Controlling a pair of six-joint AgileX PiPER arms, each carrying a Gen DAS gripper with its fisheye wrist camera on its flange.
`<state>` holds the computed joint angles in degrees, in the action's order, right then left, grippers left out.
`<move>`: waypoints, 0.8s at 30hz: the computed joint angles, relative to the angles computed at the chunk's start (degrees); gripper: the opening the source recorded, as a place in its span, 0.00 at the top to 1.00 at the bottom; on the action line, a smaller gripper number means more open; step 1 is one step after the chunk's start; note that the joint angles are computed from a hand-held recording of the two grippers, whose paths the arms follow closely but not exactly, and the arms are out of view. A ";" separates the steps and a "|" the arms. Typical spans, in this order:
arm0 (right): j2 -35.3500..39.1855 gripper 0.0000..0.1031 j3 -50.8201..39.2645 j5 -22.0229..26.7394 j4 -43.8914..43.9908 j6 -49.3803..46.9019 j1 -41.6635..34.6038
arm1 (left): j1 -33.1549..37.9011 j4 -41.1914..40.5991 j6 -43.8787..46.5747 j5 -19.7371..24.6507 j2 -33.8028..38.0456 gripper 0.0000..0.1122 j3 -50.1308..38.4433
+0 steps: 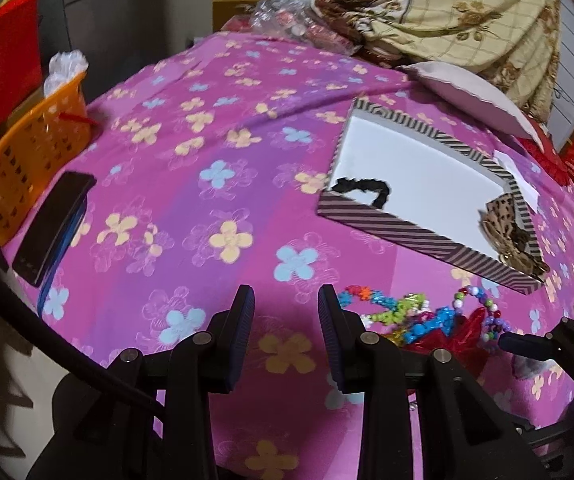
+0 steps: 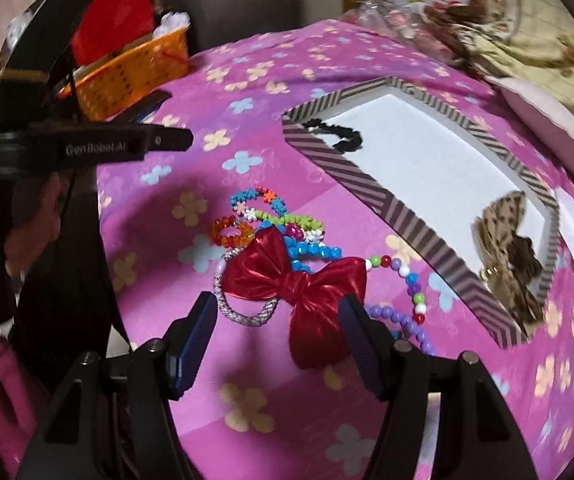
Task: Organize jewelry
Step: 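Grasp the red satin bow with the right tool while the left tool grasps a beaded bracelet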
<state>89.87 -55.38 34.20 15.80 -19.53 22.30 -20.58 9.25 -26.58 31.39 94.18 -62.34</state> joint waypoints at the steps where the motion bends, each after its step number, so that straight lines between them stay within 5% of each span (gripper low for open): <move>1: 0.91 0.35 -0.50 0.34 -0.44 -1.37 0.04 | 0.52 -0.62 0.51 -0.02 0.36 0.54 -0.03; 13: 9.58 0.35 -9.39 4.70 -5.16 -15.74 1.90 | 3.59 -8.44 7.14 1.86 5.99 0.54 -3.55; 20: 11.49 0.76 -9.06 8.10 0.82 -17.33 -2.30 | 4.21 -11.09 9.86 2.63 7.50 0.54 -5.06; 24: 6.66 0.80 -2.85 6.30 4.26 -15.10 -3.60 | 3.78 -13.21 11.95 2.89 7.89 0.54 -5.66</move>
<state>96.53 -58.23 40.50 20.06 -34.64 18.70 -16.81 -3.97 -14.63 34.27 102.07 -68.00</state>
